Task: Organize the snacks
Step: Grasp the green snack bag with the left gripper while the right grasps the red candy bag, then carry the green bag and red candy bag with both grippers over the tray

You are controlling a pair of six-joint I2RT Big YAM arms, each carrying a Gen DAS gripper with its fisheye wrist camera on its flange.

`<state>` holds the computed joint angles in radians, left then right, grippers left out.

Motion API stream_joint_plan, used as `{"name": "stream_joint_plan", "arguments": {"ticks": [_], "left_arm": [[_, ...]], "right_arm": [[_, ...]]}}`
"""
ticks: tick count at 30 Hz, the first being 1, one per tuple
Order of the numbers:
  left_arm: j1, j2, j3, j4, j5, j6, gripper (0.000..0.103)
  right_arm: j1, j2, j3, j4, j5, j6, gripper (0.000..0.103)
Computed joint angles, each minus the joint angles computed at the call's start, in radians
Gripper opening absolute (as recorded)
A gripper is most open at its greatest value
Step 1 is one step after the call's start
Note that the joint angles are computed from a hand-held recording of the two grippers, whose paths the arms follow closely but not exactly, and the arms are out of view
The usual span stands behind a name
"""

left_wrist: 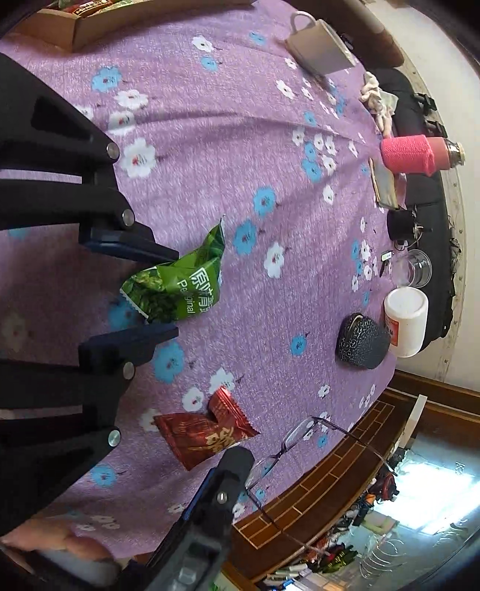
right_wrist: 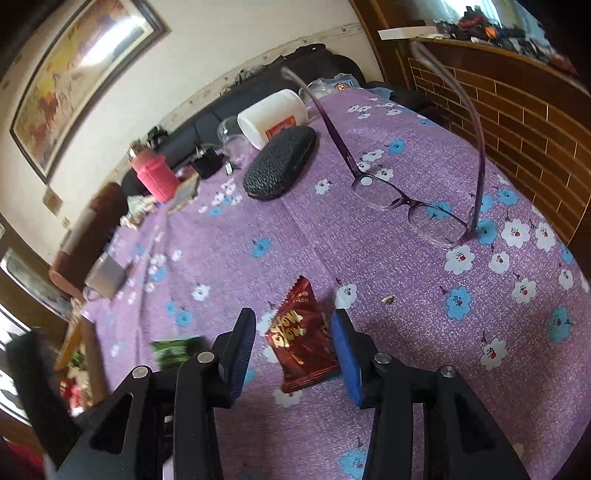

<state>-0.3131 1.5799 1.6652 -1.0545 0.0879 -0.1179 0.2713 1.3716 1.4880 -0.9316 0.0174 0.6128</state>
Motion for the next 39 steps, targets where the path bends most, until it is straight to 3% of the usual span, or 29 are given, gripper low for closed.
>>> {"name": "stream_joint_plan", "arguments": {"ticks": [6,9,11,14,18,26,39], "left_arm": [[0.043,-0.082,-0.067,0.022,0.015,0.047,0.031],[0.053,-0.146,-0.132,0.077,-0.017,0.077,0.032],[0.057,-0.185,-0.18,0.131,-0.047,0.081,0.032],[0.065,-0.217,-0.226,0.201,-0.081,0.072,0.032],[0.079,-0.225,-0.233,0.234,-0.099,0.066,0.032],[0.075,-0.225,-0.248,0.257,-0.136,0.083,0.032],[0.068,-0.226,-0.262,0.288,-0.212,0.096,0.032]], "right_arm": [[0.035,0.052,0.043,-0.084,0.073,-0.066,0.046],[0.062,0.067,0.052,-0.101,0.152,-0.093,0.046],[0.076,0.071,0.051,-0.104,0.188,-0.106,0.035],[0.085,0.065,0.043,-0.094,0.213,-0.11,0.034],[0.087,0.044,0.026,-0.059,0.168,-0.102,0.034],[0.157,0.016,0.007,0.017,0.182,-0.181,0.034],[0.186,0.007,0.003,0.049,0.171,-0.223,0.034]]}}
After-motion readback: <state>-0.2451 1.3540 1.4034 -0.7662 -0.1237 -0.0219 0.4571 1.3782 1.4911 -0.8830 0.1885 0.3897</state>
